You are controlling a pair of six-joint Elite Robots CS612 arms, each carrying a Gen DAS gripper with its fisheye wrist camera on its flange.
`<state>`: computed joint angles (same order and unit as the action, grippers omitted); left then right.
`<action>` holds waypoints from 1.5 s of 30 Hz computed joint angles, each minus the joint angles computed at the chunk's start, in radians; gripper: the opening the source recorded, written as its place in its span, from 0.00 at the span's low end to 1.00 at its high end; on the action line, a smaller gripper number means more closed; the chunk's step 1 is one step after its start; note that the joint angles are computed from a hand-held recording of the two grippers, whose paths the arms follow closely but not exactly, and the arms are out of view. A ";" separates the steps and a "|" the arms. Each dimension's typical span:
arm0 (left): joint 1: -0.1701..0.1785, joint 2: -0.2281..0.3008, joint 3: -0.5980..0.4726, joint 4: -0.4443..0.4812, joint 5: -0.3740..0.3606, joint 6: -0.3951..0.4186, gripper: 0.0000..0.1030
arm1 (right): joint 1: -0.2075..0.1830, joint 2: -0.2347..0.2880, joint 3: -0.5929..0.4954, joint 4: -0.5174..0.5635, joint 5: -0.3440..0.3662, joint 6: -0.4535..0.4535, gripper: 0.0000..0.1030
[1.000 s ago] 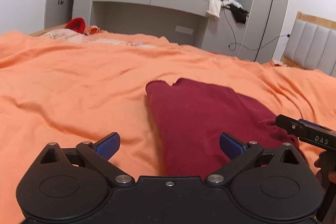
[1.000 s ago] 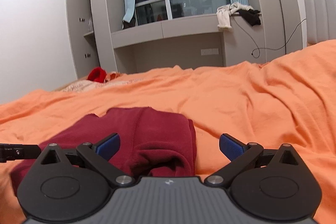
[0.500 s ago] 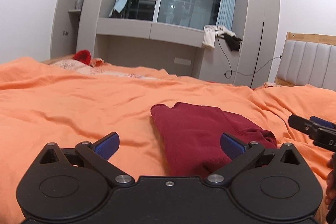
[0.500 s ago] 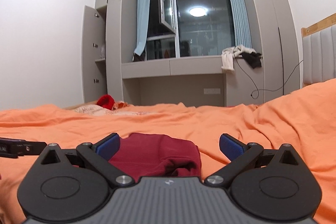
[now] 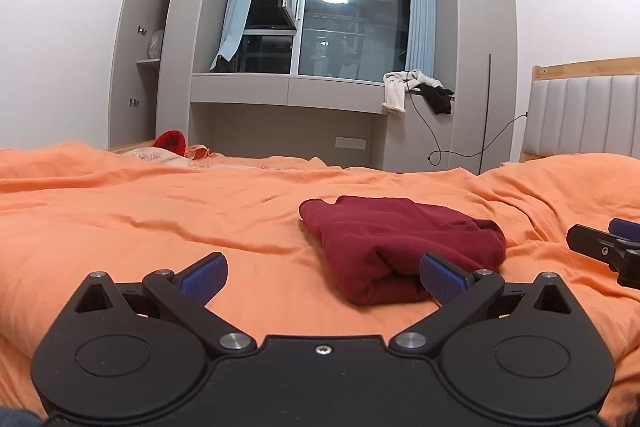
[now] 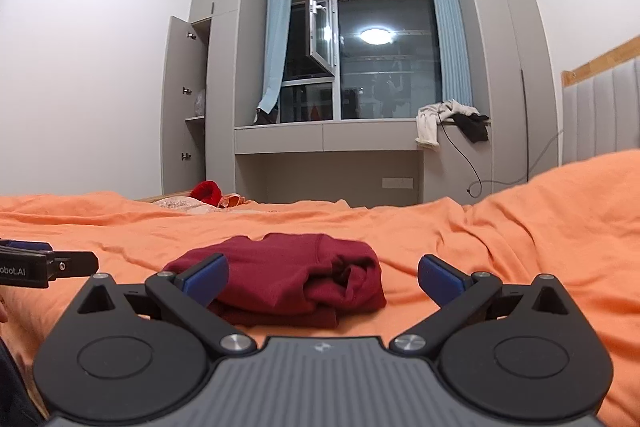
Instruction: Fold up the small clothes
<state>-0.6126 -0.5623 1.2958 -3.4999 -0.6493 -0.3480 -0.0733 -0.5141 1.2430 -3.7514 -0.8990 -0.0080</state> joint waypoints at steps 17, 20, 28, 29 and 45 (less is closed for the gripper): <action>-0.022 -0.038 0.085 0.068 -0.013 -0.067 0.99 | -0.009 -0.041 0.112 0.010 -0.036 -0.029 1.00; -0.022 -0.038 0.086 0.071 -0.011 -0.071 0.99 | -0.009 -0.041 0.113 0.009 -0.036 -0.028 1.00; -0.023 -0.038 0.085 0.073 -0.010 -0.069 0.99 | -0.009 -0.041 0.113 0.010 -0.037 -0.029 1.00; -0.024 -0.037 0.085 0.073 -0.009 -0.068 0.99 | -0.009 -0.041 0.113 0.010 -0.037 -0.029 1.00; -0.024 -0.038 0.085 0.073 -0.009 -0.068 0.99 | -0.008 -0.040 0.110 0.014 -0.038 -0.031 1.00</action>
<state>-0.6362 -0.5999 1.3811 -3.4269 -0.6584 -0.4161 -0.0814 -0.5546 1.3531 -3.7371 -0.9371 -0.0392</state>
